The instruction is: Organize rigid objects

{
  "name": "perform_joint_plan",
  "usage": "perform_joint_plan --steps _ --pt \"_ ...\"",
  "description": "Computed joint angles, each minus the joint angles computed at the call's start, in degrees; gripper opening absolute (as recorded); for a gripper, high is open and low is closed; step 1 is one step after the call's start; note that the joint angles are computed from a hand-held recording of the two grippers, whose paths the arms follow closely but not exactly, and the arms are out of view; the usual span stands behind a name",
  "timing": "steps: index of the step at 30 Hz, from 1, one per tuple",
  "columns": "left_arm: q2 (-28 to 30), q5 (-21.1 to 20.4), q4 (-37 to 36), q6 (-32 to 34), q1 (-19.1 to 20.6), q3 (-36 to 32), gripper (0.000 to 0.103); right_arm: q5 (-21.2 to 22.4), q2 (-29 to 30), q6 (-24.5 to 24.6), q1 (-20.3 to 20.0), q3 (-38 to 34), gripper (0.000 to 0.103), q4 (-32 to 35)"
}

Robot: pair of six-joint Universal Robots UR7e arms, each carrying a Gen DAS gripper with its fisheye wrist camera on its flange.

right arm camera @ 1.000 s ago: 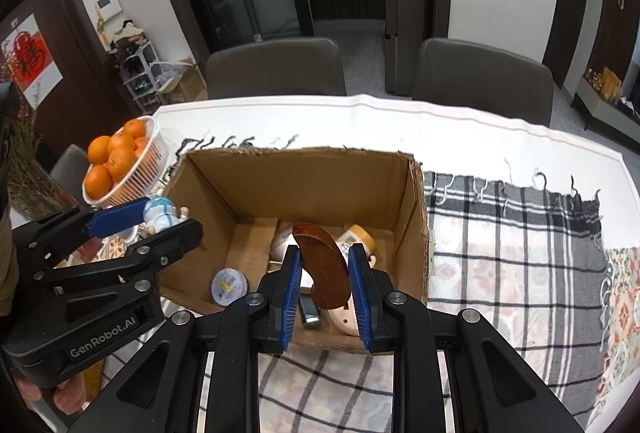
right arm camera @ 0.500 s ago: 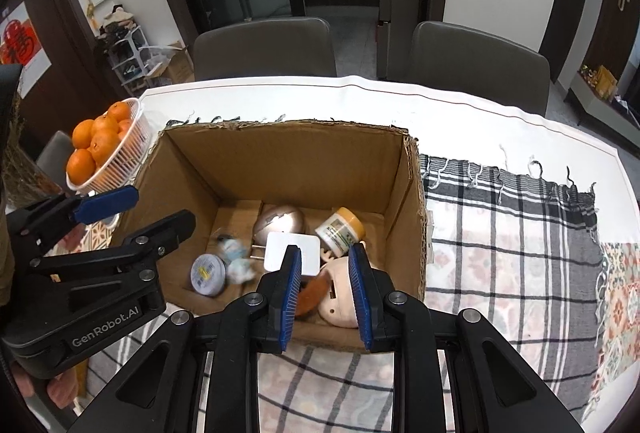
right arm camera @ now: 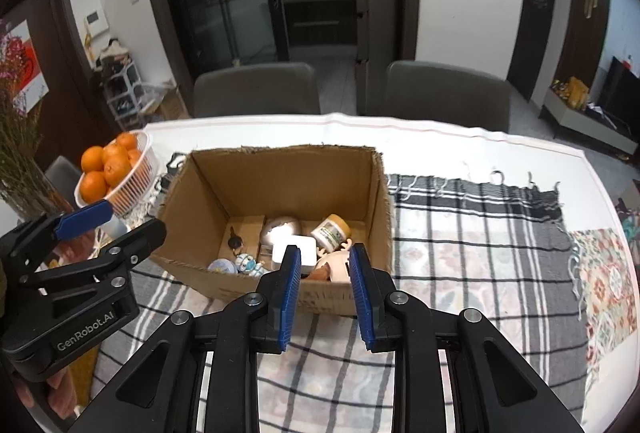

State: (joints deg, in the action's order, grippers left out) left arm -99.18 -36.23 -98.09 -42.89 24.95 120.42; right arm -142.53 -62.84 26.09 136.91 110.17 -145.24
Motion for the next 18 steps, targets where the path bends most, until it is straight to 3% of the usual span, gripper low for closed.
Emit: perform_joint_plan --steps 10,13,18 --pt "-10.2 3.9 15.6 -12.7 -11.3 3.0 0.077 -5.5 -1.6 6.9 7.4 2.9 0.028 -0.1" --pt "-12.7 4.6 20.7 -17.6 -14.5 3.5 0.082 -8.6 -1.9 11.1 9.8 3.7 0.031 2.1" --pt "-16.2 5.6 31.0 -27.1 -20.2 4.0 0.094 -11.7 -2.5 16.9 13.2 4.8 0.055 5.3"
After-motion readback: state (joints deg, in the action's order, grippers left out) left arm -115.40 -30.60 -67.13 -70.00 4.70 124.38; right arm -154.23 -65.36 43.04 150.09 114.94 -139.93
